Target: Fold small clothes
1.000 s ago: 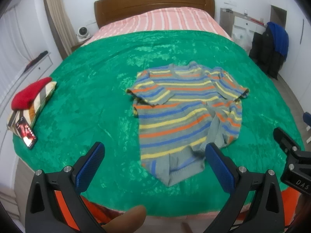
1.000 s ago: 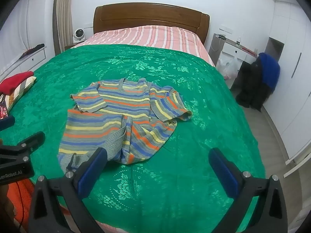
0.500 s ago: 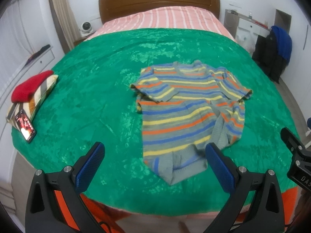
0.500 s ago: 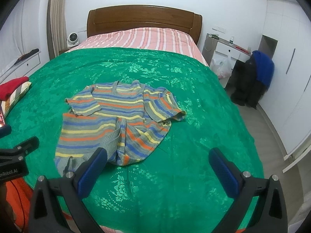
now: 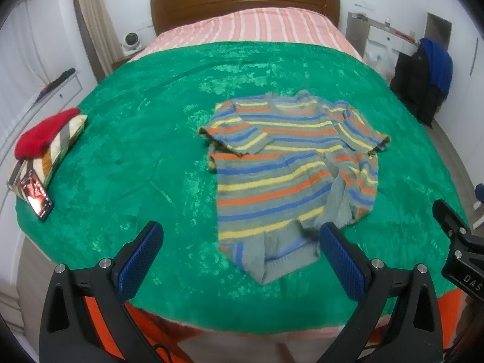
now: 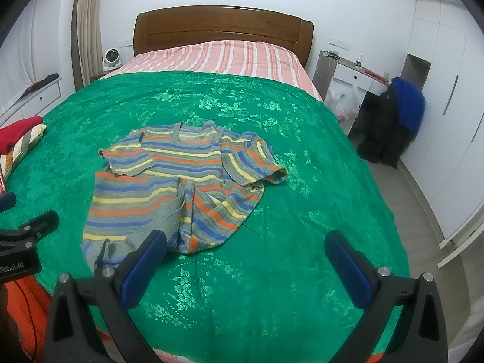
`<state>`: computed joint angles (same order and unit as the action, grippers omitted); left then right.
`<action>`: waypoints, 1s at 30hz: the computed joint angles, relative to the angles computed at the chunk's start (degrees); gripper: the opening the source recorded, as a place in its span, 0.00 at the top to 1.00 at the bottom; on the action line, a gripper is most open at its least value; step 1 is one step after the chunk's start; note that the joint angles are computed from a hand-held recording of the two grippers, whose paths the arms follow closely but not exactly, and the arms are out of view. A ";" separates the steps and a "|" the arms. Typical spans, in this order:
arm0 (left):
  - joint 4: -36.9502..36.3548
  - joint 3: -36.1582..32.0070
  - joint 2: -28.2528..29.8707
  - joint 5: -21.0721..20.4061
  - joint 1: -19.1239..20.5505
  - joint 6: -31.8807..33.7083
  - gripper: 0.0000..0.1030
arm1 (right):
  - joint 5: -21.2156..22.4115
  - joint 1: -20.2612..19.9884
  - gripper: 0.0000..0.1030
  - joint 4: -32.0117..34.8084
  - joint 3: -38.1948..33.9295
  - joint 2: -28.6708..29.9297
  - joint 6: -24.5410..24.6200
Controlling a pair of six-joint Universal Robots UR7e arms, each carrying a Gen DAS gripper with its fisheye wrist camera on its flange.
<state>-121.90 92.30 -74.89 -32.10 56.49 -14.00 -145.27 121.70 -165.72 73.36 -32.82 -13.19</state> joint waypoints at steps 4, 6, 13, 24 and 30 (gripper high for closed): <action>-2.93 0.80 0.03 0.33 -0.07 1.75 0.00 | 0.02 -0.10 0.00 -3.18 0.54 0.18 -2.05; -3.37 1.04 -0.01 0.24 -0.08 2.03 0.00 | 0.13 -0.12 0.00 -2.11 0.39 0.05 -1.25; -1.28 0.38 -0.02 -0.18 -0.09 0.97 0.00 | 0.61 -0.23 0.00 -2.37 0.56 0.05 -0.94; -3.17 0.80 0.05 -0.05 0.03 2.16 0.00 | 1.14 -0.38 0.00 -0.33 0.36 -0.23 0.90; -5.37 1.26 0.09 -0.32 0.33 3.71 0.00 | 1.15 -0.37 0.00 0.51 0.21 -0.22 1.23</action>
<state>-127.27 93.56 -74.81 -32.42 56.83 -10.28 -144.12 121.33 -165.21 73.57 -33.04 -11.96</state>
